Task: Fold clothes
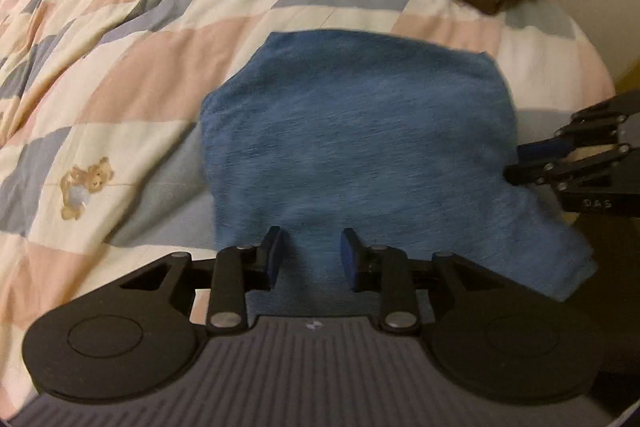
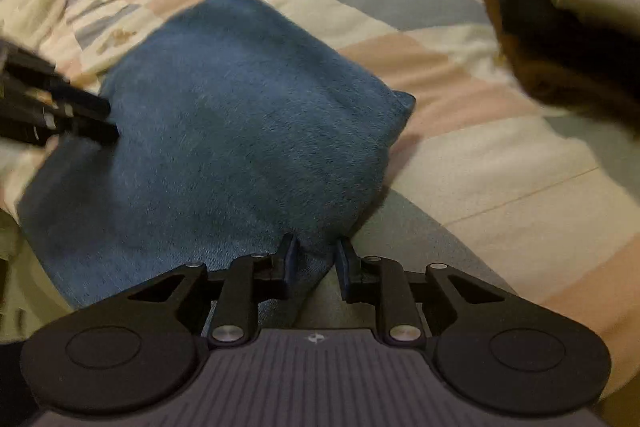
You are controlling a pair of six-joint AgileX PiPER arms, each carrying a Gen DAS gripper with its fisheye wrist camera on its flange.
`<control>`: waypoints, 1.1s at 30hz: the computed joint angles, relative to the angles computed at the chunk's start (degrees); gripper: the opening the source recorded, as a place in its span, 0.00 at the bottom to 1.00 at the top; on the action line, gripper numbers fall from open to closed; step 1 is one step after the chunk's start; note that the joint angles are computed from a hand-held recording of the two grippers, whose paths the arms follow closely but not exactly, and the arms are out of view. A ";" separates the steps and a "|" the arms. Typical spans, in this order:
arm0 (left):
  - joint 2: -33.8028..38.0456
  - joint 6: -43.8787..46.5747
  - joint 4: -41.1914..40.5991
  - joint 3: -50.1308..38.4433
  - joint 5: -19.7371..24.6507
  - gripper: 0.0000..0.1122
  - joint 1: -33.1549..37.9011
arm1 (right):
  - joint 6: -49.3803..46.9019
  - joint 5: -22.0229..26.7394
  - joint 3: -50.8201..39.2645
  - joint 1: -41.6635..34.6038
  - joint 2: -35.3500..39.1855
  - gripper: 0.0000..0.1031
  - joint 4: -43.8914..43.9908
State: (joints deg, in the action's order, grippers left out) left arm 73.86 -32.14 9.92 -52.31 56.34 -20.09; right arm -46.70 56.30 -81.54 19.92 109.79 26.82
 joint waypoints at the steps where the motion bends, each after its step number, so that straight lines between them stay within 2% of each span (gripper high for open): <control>1: -0.97 -0.43 -1.23 -0.59 0.88 0.23 -0.73 | 0.71 1.57 -0.98 -0.48 -0.21 0.20 -0.04; 3: -2.76 -1.51 -3.36 -1.66 2.30 0.24 -2.61 | 2.30 4.22 -2.40 -1.48 -1.22 0.20 0.00; 6: -4.57 -2.17 -5.31 -1.27 1.37 0.29 -8.33 | 2.90 4.31 0.82 -3.10 -7.91 0.21 1.71; 7: -4.46 -1.04 -6.88 0.11 -0.66 0.34 -9.54 | 1.92 5.06 2.02 -3.57 -9.90 0.21 2.54; 10: -1.83 -1.92 -6.72 4.66 -6.12 0.36 -12.89 | -0.39 7.39 6.64 -3.64 -14.51 0.21 3.64; 11: -0.99 -2.79 -5.83 6.31 -8.35 0.36 -13.34 | -0.35 6.20 9.04 -2.44 -15.32 0.21 2.58; 13: 0.06 -1.65 -7.11 6.75 -9.43 0.37 -12.40 | 1.71 0.76 13.57 0.75 -15.51 0.21 -0.79; 15: -0.99 -3.35 -6.01 5.80 -8.18 0.57 -12.89 | 6.60 -1.98 14.73 2.68 -14.55 0.22 -3.17; 16: -1.95 -5.70 -3.60 5.56 -7.28 0.84 -14.17 | 9.03 -1.35 13.82 2.41 -14.62 0.22 -2.82; 17: -3.08 -6.96 -1.99 5.60 -6.87 0.89 -15.09 | 10.91 -0.26 12.70 1.90 -14.96 0.22 -2.25; 19: -5.32 -3.81 -4.09 6.74 -9.03 0.86 -15.13 | 13.73 1.37 10.15 1.19 -15.99 0.22 -1.74; 22: -5.55 -2.70 -4.63 7.87 -12.44 0.85 -17.13 | 15.13 0.40 5.55 1.76 -15.38 0.22 -1.90; 24: -3.55 -5.79 -2.17 8.96 -15.58 0.78 -19.86 | 14.05 -1.66 2.38 2.89 -12.69 0.22 -1.90; 25: -2.22 -7.92 -0.56 9.52 -16.70 0.70 -21.39 | 13.16 -2.73 0.75 3.44 -11.12 0.22 -1.76; 28: -1.06 -16.34 6.83 11.08 -18.25 0.69 -26.02 | 10.16 -3.07 -3.89 5.38 -5.36 0.22 -4.13; 29: -1.70 -16.92 7.37 11.41 -18.51 0.65 -26.52 | 9.22 -2.84 -5.60 6.03 -3.31 0.22 -5.18; 31: -5.63 -13.02 3.36 12.03 -19.01 0.61 -24.89 | 7.36 -4.08 -5.96 6.47 -0.89 0.22 -6.14; 33: -10.04 -9.08 -1.41 12.49 -18.92 0.61 -22.21 | 7.26 -2.64 -7.26 5.51 0.69 0.23 -4.90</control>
State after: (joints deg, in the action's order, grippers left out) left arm 63.82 -41.22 8.51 -39.82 37.43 -42.30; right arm -39.45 53.66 -88.79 25.43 110.48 21.93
